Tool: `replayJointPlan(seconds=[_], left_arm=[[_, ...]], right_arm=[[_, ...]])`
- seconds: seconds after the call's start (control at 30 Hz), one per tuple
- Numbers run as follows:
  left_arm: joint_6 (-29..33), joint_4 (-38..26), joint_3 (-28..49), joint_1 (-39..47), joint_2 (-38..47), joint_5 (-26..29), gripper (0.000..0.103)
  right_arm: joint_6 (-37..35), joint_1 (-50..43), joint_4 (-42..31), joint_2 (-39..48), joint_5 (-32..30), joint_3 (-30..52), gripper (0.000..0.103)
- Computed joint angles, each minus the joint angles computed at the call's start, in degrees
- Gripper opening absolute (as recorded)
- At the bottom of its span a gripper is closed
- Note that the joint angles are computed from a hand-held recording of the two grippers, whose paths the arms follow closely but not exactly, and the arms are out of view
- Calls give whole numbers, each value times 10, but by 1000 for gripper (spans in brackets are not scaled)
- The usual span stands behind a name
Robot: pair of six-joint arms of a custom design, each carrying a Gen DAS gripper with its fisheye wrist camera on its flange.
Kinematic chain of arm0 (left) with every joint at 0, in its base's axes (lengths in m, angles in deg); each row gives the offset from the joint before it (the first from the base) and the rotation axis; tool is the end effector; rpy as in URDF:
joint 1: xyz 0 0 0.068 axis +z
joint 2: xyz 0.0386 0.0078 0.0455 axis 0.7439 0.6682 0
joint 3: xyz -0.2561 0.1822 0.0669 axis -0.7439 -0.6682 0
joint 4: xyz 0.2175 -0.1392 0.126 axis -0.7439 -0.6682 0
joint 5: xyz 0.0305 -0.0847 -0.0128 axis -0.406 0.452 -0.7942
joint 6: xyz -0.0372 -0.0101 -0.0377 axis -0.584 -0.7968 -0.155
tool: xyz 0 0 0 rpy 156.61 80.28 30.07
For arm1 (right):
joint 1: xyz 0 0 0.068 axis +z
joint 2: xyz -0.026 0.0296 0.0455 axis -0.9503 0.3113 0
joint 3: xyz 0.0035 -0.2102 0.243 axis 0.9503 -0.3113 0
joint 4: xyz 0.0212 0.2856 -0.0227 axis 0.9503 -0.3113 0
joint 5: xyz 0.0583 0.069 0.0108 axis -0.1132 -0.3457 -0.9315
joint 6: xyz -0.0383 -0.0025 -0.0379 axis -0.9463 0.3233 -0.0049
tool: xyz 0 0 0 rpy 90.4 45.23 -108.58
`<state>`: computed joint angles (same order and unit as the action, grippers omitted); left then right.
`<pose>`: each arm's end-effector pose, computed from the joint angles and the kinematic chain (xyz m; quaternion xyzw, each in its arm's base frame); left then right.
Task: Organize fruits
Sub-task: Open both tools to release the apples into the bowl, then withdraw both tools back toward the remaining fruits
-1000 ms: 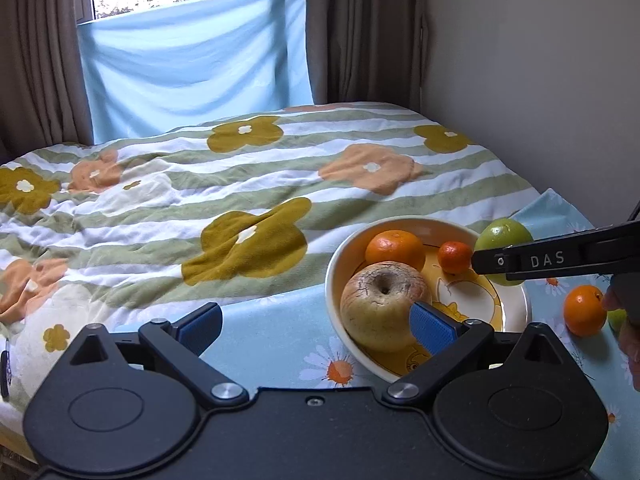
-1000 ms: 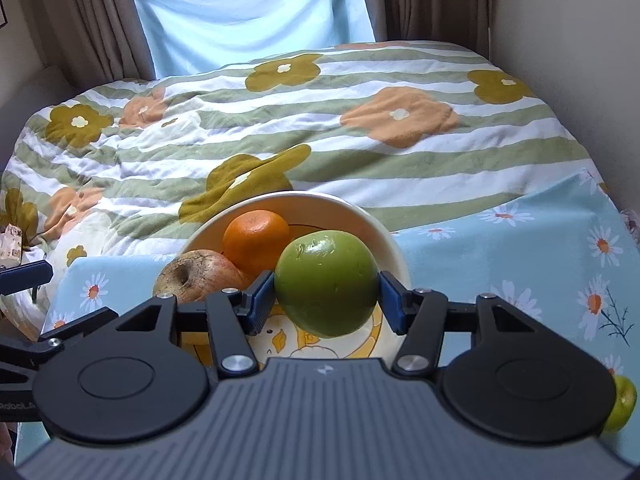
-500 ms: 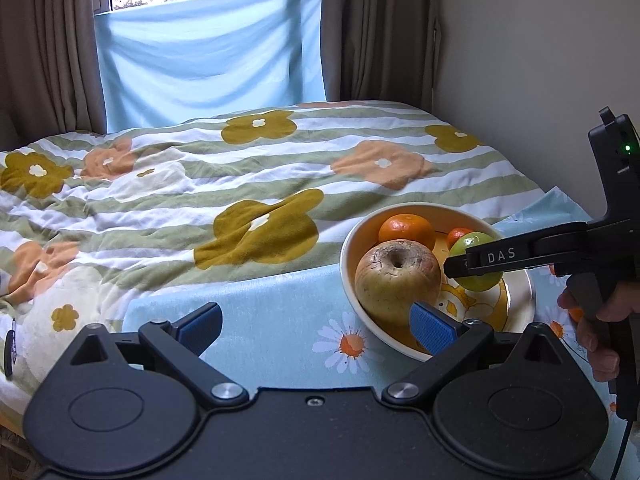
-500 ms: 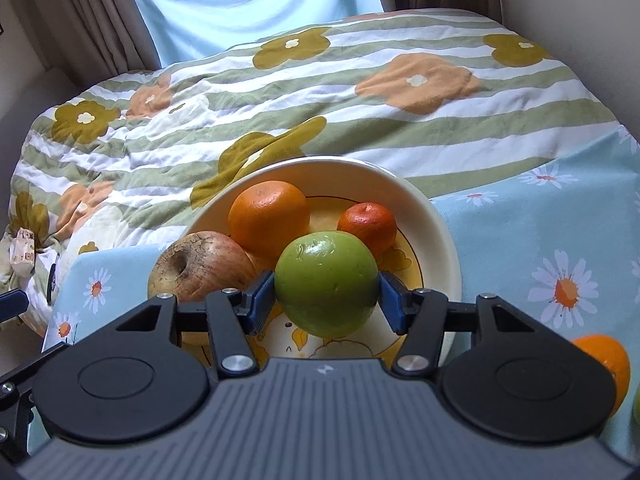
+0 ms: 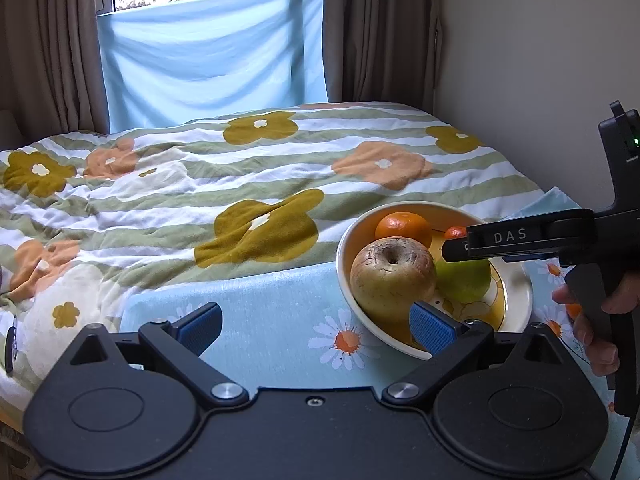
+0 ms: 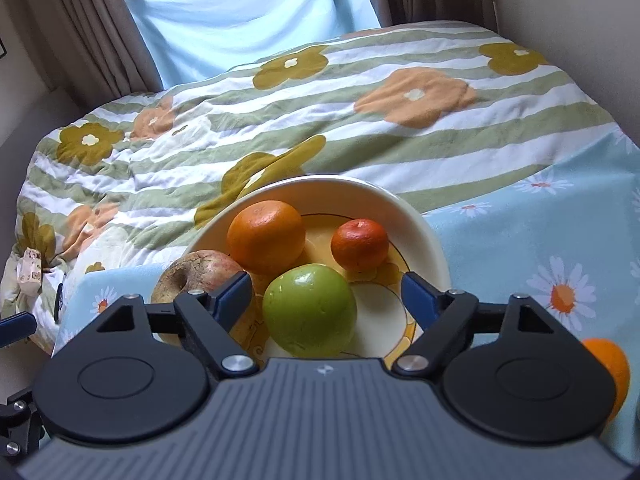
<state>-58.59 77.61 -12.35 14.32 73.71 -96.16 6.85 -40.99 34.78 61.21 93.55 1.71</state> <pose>0.1865 -0.1092 0.1100 0.0556 0.9122 -0.0104 0.4059 0.2888 0.1696 0.0747 0.0094 0.9267 0.1601 0.3398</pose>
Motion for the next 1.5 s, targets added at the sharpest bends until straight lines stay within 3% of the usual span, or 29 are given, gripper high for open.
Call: replayJointPlan(seconds=[0.3,0.5,0.7,0.87,1.07,1.27,1.37,1.5], left_arm=[[-33,-57,4,-26,-62,-26,102],[-56,-113,10,-68,-120,-62,102],[-118,-205,26,-148,-180,-142,102],[-242,-340,60,-261,-206,-248,102],[-496,-540,123,-409,-158,-340,102],[-740,-698,188,-521,-45,-363,102],[-827,-747,210,-557,4,-358,102],[-898,-781,219,-593,49,-343,102]], right_arm=[[-11,8,-26,-85,29,-49,97],[-6,20,-34,-172,57,-101,103],[-21,26,-69,-282,74,-151,103],[-57,26,-154,-398,56,-179,103],[-91,26,-250,-551,31,-219,103],[-121,18,-335,-678,-3,-254,103],[-138,15,-369,-725,-17,-269,103],[-145,38,-406,-783,-11,-292,103]])
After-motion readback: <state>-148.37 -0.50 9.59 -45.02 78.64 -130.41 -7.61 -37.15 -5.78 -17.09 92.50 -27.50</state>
